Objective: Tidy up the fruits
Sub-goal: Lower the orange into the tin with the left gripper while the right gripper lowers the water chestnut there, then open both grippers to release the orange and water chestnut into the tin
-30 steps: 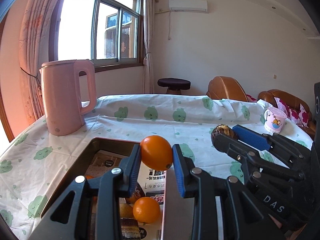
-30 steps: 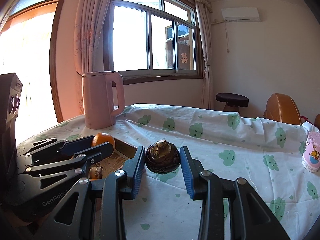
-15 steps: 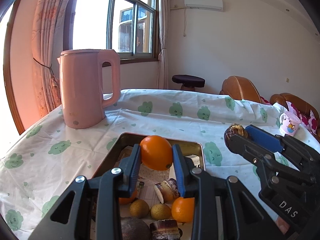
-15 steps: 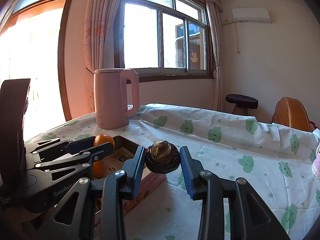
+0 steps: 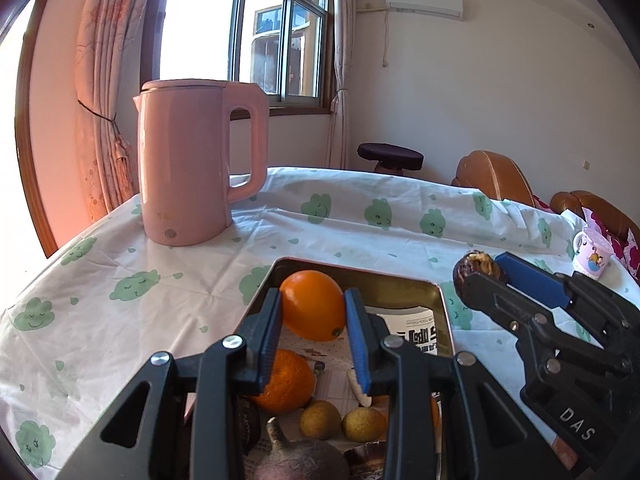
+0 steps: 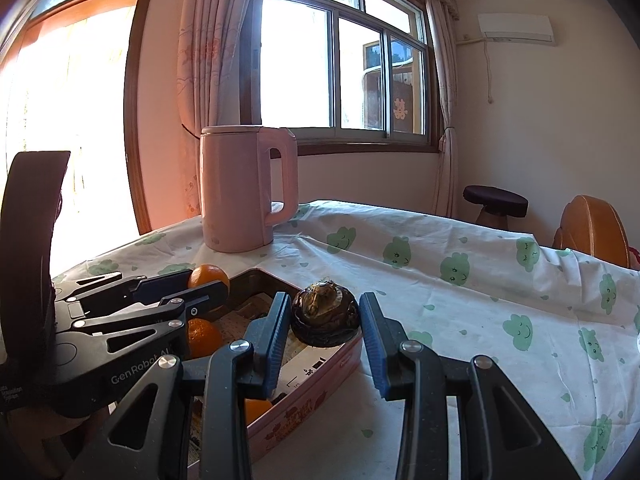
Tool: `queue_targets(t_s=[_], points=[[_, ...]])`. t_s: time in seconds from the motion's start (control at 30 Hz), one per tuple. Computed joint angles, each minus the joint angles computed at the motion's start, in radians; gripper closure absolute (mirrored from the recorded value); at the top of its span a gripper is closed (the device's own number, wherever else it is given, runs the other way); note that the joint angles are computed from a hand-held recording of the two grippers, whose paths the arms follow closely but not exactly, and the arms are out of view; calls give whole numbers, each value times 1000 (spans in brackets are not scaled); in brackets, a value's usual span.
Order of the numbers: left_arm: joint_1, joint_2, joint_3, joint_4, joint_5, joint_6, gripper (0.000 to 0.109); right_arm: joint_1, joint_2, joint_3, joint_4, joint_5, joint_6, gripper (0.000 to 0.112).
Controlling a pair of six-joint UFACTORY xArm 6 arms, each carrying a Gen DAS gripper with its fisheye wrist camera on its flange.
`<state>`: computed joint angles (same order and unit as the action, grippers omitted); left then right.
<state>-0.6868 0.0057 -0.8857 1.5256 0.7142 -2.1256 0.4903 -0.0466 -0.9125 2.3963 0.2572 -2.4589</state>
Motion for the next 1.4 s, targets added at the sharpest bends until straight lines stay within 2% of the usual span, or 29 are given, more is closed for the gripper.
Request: queue_targets(t_s=[0.67, 1.1, 1.33, 1.4], points=[[49, 10, 10, -13, -71, 7, 76, 47, 101, -89, -59, -80, 72, 74], [57, 29, -8, -91, -87, 108, 75, 92, 178, -135, -407, -163, 437, 74], [51, 30, -12, -97, -72, 119, 73, 99, 183, -137, -424, -173, 448, 74], [49, 30, -13, -101, -66, 125, 67, 100, 184, -138, -426, -177, 450, 74]])
